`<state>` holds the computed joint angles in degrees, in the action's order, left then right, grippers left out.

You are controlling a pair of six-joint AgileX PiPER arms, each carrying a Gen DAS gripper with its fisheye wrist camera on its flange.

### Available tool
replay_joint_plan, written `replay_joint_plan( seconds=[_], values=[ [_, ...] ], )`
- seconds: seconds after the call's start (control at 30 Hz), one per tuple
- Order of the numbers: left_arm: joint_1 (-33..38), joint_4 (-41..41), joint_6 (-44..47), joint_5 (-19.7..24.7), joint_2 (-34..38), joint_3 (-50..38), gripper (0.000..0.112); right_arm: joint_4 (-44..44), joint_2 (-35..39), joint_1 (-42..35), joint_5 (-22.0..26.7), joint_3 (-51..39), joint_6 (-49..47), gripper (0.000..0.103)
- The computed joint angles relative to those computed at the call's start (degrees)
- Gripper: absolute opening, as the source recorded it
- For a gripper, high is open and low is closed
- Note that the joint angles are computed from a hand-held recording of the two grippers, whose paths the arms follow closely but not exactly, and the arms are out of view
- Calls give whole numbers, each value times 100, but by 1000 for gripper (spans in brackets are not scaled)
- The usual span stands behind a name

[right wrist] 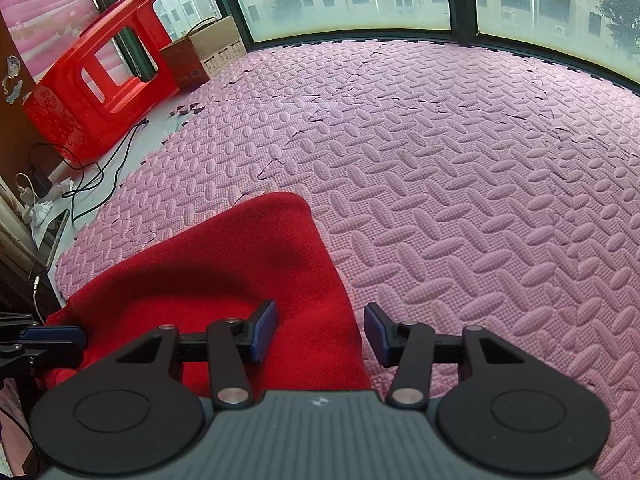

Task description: Fold clothes

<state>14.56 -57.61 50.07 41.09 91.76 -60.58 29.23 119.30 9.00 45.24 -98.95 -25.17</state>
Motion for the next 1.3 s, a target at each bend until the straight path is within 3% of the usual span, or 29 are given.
replay_joint_plan(
  seconds=[0.2,0.3,0.37,0.63,0.73,0.77,0.93,1.3],
  values=[
    [92,392,-598,-366,-347,184,36,71,-141,25,-210,230,-184,50],
    [-38,1088,-1390,-777,-523,253,57,133,-50,24,-209,132,-228,51],
    [-89,1622,-1972,-950,-583,279,61,259,33,-12,-142,37,-333,51],
    [653,691,-1767,288,194,-114,60,1138,549,-307,490,-521,-934,55],
    [838,195,-1372,751,504,-262,41,1499,655,-424,619,-502,-1023,53],
    [824,172,-1350,833,597,-353,41,1652,618,-463,583,-390,-1095,48],
    [617,151,-1223,1006,1079,-972,40,2127,271,-629,119,275,-1359,33],
    [-500,735,-1832,1166,2823,-3824,40,2420,-189,-1245,-1204,1229,-911,33]
  ],
)
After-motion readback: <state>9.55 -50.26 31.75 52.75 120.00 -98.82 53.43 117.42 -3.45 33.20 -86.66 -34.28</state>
